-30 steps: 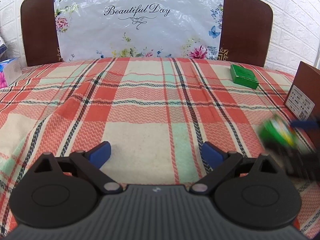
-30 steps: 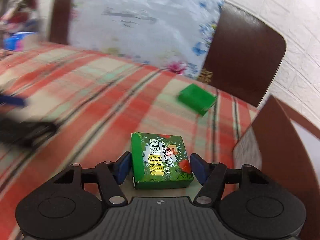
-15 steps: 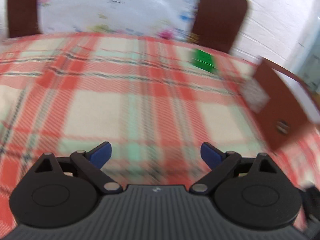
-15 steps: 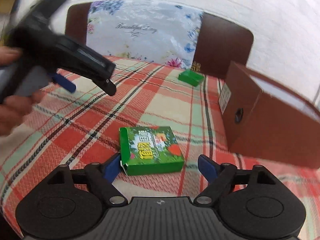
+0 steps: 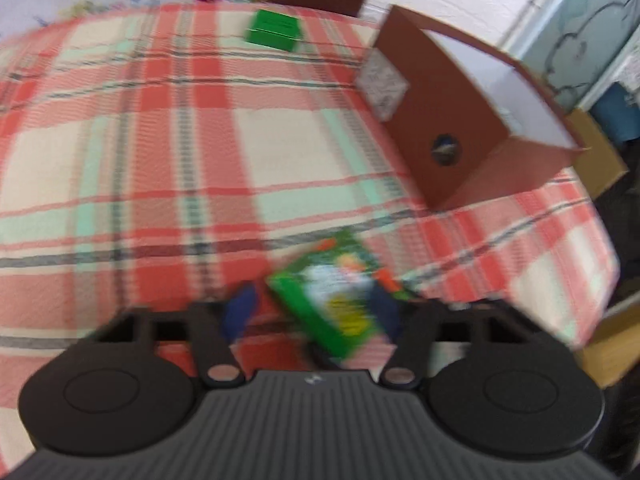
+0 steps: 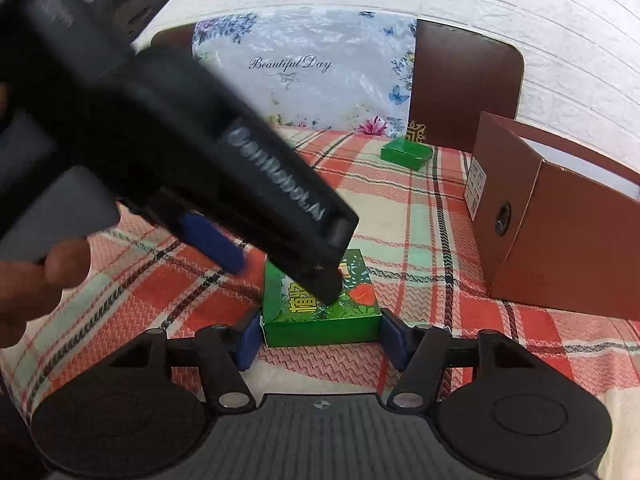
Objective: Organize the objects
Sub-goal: 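Close the left tool on the snack box while the right tool releases it, then carry the snack box into the brown box and open the left tool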
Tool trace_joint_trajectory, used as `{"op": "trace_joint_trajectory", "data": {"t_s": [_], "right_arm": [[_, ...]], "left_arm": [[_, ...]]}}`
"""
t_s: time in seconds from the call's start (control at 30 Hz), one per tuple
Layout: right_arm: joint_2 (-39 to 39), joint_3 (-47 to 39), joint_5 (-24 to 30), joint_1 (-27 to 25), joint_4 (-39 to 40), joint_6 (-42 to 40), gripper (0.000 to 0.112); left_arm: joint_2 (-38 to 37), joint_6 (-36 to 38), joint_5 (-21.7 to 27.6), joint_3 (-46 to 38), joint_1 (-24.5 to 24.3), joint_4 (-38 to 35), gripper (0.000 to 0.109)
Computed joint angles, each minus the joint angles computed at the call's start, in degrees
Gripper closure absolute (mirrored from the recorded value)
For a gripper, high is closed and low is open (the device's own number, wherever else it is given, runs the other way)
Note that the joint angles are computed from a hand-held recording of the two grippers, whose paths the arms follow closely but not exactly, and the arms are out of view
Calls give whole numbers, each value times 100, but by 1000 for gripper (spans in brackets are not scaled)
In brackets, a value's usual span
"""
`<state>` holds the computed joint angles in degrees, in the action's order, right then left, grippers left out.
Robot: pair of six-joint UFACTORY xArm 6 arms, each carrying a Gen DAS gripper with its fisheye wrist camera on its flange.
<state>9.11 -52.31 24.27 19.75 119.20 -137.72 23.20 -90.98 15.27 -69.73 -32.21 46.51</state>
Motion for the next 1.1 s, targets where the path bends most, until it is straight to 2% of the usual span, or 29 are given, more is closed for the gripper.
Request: {"op": "trace_joint_trajectory", "data": {"t_s": [0.03, 0.17, 0.3, 0.4, 0.6, 0.73, 0.8, 0.9, 1.1], "right_arm": [[-85, 55, 53, -33, 312, -298, 53], [-367, 106, 442, -272, 1403, -1309, 53], [-372, -178, 671, -520, 2200, -1961, 53], [-152, -571, 664, -701, 2523, -2119, 53], [512, -1497, 313, -921, 2774, -2079, 53], [989, -2082, -187, -889, 2762, -2013, 53], [982, -2012, -64, -927, 2878, -2019, 47], [880, -1819, 115, -958, 3175, -2332, 44], [570, -1395, 271, -960, 3526, -2566, 44]], "left_arm": [[-9, 143, 62, -73, -14, -109, 53], [-102, 137, 327, -525, -89, 406, 53], [203, 505, 578, -1444, -160, 687, 53], [746, 1292, 652, -2368, -173, 264, 53], [2168, 2890, 1022, -4481, -223, -838, 53], [2925, 3561, 1568, -5546, -243, -1485, 53], [3044, 3656, 1818, -5689, -266, -1626, 53], [2859, 3514, 1680, -5342, -277, -1509, 53], [2298, 2701, 1790, -4707, -441, -358, 49]]}}
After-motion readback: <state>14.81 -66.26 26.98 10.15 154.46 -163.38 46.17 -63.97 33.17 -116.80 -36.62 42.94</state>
